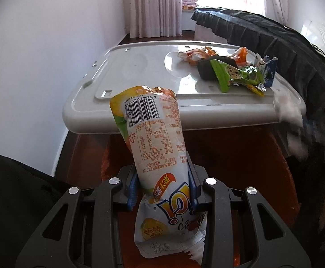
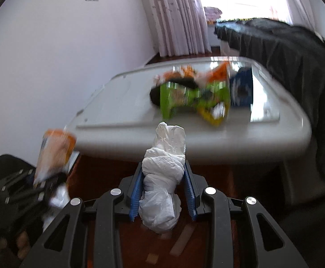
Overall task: Collect trash
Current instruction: 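Drop the snack pouch from the left tool into the bin while the right tool drops the bag, then grasp the blue milk carton with the right tool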
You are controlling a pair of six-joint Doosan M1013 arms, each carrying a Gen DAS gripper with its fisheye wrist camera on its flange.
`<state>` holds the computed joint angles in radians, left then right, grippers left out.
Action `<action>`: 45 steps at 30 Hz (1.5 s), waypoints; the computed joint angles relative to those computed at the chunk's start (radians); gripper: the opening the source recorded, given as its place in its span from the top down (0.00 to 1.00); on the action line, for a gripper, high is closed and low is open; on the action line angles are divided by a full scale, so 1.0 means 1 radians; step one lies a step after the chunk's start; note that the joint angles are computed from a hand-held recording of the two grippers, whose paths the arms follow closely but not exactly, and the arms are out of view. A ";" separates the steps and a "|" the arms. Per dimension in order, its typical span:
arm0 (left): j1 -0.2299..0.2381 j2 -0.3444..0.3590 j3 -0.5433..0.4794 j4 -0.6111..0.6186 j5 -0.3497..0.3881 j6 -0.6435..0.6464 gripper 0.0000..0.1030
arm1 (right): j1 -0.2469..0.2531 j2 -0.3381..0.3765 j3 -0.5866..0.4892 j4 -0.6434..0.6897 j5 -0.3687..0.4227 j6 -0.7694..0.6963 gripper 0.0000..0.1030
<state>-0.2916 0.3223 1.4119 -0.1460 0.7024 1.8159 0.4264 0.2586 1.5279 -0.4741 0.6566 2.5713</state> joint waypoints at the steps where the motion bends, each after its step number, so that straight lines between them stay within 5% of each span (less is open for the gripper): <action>1: 0.000 0.001 0.000 -0.001 0.000 -0.001 0.67 | 0.009 0.000 0.007 0.026 0.008 -0.002 0.68; 6: -0.008 0.024 0.003 0.021 0.034 0.003 0.67 | 0.037 0.029 -0.020 0.048 0.080 -0.064 0.68; 13: -0.012 0.076 -0.045 0.051 0.180 -0.030 0.67 | 0.015 0.060 -0.042 0.123 0.171 -0.074 0.68; 30: -0.011 0.063 -0.027 0.015 0.163 -0.001 0.66 | 0.010 0.054 -0.030 0.130 0.156 -0.061 0.65; 31: -0.010 0.061 -0.026 0.000 0.162 0.010 0.58 | 0.011 0.054 -0.030 0.122 0.161 -0.050 0.56; 32: -0.010 0.060 -0.026 -0.007 0.163 0.020 0.34 | 0.013 0.052 -0.028 0.102 0.165 -0.026 0.45; 34: -0.018 0.049 -0.012 0.035 0.128 -0.006 0.12 | 0.015 0.041 -0.015 0.058 0.150 0.037 0.43; 45: -0.026 0.047 -0.004 0.075 0.102 -0.012 0.12 | 0.004 0.014 0.023 0.013 0.114 0.168 0.42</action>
<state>-0.3176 0.3695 1.4078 -0.0709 0.8048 1.8036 0.4309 0.2721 1.5506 -0.4610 0.7702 2.7393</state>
